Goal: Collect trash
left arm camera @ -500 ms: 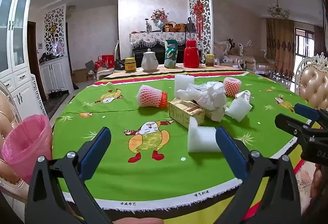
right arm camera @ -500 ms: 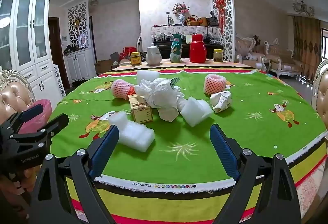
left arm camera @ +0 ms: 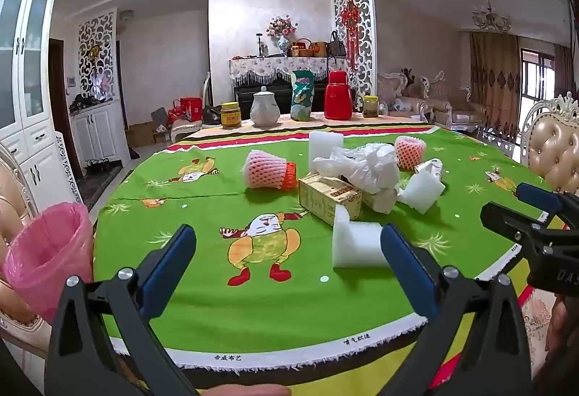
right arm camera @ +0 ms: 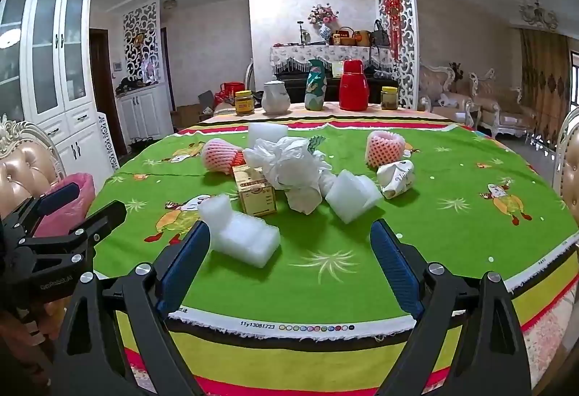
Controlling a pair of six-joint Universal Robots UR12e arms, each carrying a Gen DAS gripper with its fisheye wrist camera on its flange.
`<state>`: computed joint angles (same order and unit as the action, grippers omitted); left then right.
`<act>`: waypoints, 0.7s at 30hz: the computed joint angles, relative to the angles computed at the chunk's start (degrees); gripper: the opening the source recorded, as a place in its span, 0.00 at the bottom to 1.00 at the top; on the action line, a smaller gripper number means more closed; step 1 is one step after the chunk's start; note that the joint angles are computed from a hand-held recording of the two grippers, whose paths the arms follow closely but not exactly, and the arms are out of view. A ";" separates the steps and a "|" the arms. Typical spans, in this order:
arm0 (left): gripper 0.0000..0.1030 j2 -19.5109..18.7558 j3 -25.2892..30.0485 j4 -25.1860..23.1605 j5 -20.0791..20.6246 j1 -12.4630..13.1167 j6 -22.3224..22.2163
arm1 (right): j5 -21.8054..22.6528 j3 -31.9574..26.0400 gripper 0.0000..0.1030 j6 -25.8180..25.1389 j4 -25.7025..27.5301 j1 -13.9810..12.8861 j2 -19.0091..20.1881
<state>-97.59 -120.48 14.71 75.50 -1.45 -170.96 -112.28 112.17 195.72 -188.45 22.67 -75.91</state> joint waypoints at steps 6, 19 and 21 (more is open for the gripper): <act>0.96 0.05 -0.11 0.06 -0.01 0.06 0.05 | -0.11 0.13 0.82 -0.16 -0.08 0.26 -0.49; 0.96 0.14 -0.30 -0.36 -0.31 0.25 0.22 | 0.00 0.10 0.82 -0.17 0.08 0.25 -0.56; 0.96 0.10 -0.33 -0.31 -0.31 0.25 0.18 | 0.11 0.18 0.82 -0.14 -0.09 0.25 -0.61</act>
<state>-97.49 -120.80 14.40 75.19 -1.20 -170.79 -112.17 112.35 195.58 -188.53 22.93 -76.52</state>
